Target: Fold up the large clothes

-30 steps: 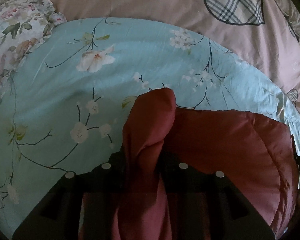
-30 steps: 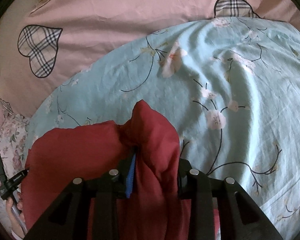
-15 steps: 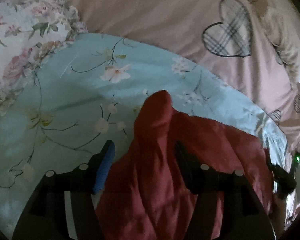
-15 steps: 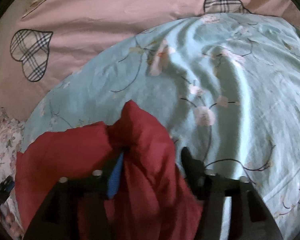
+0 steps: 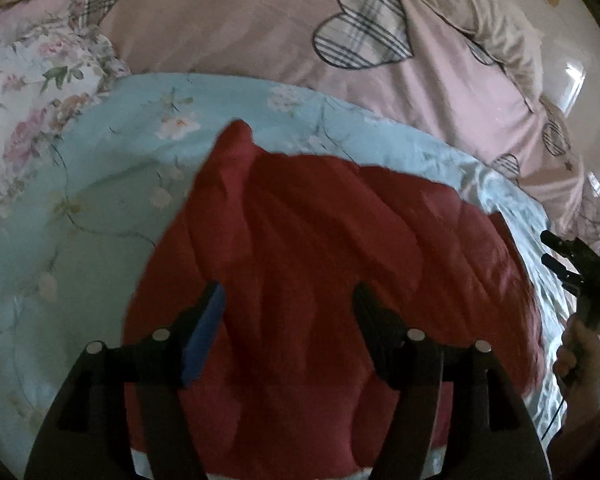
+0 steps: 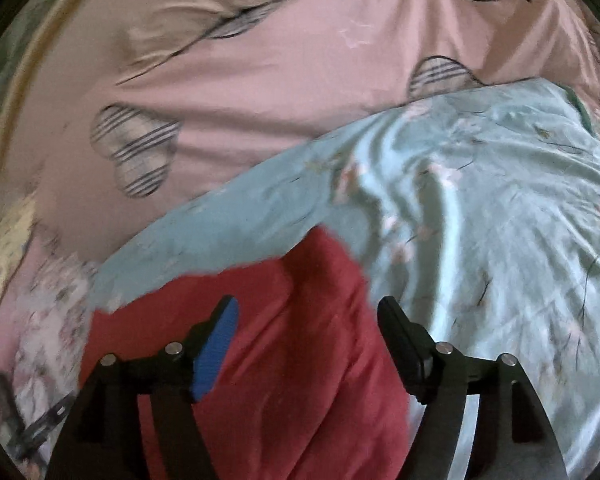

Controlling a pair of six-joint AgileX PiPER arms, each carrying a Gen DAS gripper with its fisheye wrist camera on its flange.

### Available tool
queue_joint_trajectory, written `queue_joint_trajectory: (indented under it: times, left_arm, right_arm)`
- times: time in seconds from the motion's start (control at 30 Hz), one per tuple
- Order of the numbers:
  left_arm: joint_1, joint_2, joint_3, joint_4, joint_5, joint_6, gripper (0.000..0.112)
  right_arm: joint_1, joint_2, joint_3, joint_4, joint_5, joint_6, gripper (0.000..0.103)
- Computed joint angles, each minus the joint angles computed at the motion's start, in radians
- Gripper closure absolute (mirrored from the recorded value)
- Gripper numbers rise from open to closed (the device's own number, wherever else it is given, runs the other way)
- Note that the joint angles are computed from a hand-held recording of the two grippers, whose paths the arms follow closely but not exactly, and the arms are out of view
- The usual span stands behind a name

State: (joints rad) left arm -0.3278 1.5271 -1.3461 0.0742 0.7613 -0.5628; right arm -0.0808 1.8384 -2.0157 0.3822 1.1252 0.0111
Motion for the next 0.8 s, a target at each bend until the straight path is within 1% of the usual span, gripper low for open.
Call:
queue_joint_trajectory:
  times: [0.03,0.1,0.17,0.27,0.33,0.37,0.43,0.53,0.6,0.67,0.77,0.8]
  left_arm:
    - [-0.013,-0.006,0.014,-0.011,-0.005,0.003,0.046]
    - [-0.050,-0.012,0.027,0.009,-0.005,-0.025,0.046]
    - [-0.095,-0.021,0.039,0.068,-0.002,-0.088,0.046]
    - [-0.144,-0.047,0.075,0.139,-0.024,-0.170,0.046]
    - [-0.153,-0.057,0.095,0.119,-0.045,-0.155,0.045]
    - [-0.166,-0.052,0.096,0.121,-0.039,-0.155,0.043]
    - [-0.195,-0.046,0.100,0.167,-0.024,-0.197,0.042]
    - [-0.231,-0.053,0.133,0.205,-0.028,-0.248,0.037]
    - [-0.259,-0.045,0.142,0.245,-0.016,-0.281,0.037]
    - [-0.288,-0.027,0.134,0.289,0.013,-0.310,0.036]
    - [-0.310,0.007,0.099,0.315,0.060,-0.314,0.035]
    - [-0.304,0.014,0.094,0.303,0.060,-0.302,0.034]
  right_arm:
    - [0.011,-0.058,0.079,0.026,-0.009,-0.043,0.027]
    - [0.047,-0.133,0.178,0.019,-0.027,-0.070,0.027]
    - [0.103,-0.218,0.296,-0.012,-0.056,-0.083,0.027]
    - [0.179,-0.315,0.425,-0.088,-0.118,-0.037,0.027]
    - [0.215,-0.355,0.477,-0.124,-0.144,-0.014,0.027]
    - [0.248,-0.380,0.510,-0.162,-0.165,0.013,0.027]
    - [0.310,-0.422,0.561,-0.248,-0.193,0.069,0.027]
    - [0.398,-0.445,0.593,-0.357,-0.207,0.136,0.026]
    - [0.443,-0.454,0.606,-0.402,-0.214,0.161,0.026]
    - [0.482,-0.435,0.595,-0.439,-0.209,0.178,0.019]
    - [0.530,-0.382,0.576,-0.548,-0.170,0.252,0.019]
    - [0.527,-0.365,0.578,-0.561,-0.170,0.263,0.019]
